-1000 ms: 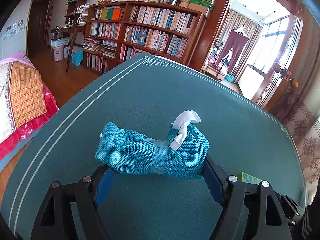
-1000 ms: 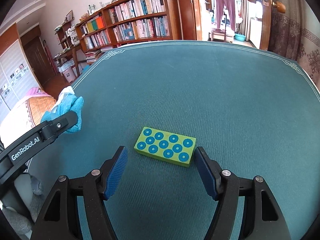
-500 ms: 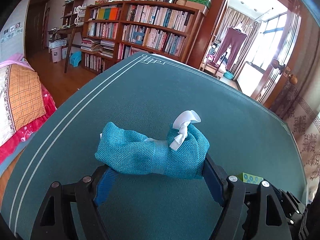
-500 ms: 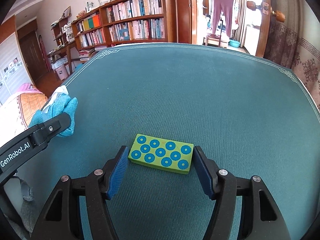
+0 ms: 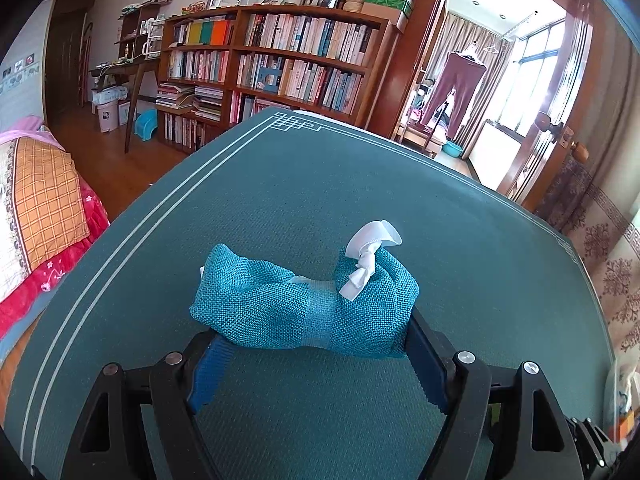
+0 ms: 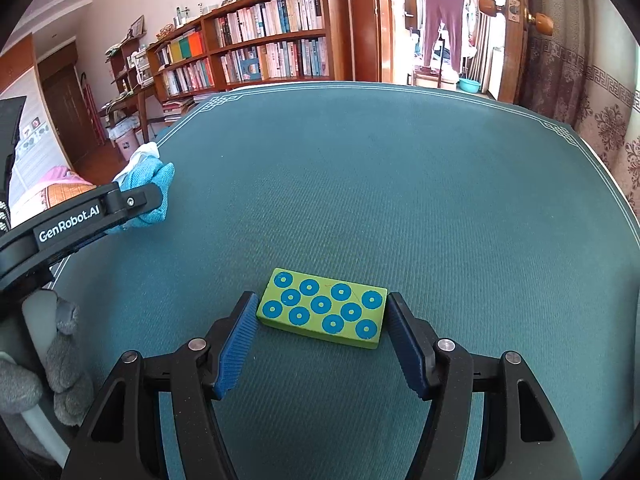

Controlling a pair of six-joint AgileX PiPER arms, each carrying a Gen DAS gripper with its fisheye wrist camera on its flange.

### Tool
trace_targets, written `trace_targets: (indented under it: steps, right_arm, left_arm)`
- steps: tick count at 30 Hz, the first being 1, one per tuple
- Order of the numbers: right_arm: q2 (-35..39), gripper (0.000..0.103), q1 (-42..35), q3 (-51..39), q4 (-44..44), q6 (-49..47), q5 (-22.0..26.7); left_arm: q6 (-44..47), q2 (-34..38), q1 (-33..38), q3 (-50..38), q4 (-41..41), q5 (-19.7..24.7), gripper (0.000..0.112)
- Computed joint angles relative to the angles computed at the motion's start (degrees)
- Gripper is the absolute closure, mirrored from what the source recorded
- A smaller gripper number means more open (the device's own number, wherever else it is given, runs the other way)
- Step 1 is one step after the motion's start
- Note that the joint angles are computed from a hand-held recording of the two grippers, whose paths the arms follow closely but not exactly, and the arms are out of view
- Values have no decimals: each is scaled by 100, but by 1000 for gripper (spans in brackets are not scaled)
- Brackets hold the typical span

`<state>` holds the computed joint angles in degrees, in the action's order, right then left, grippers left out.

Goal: Organize objects
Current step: 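Lift and carry the green block toward the bowl with the right tool while the left tool carries the towel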

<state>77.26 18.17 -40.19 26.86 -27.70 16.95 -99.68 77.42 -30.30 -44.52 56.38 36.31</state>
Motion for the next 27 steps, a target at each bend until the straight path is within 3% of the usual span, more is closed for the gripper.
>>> trace_targets:
  steps: [8,15,27]
  right_arm:
    - [-796,38,-708,577,995,-1235,539]
    - [-1376,38,-1455,806,1334,-1839,1118]
    - [-2073,38,-3394,934,1969,-3120,2397]
  left_arm:
    - [2,-2,-250,-49,95,76,30]
    - [40,108,-721,-187,238,210,30]
    - [176,459,-1453,-448,614,313,30]
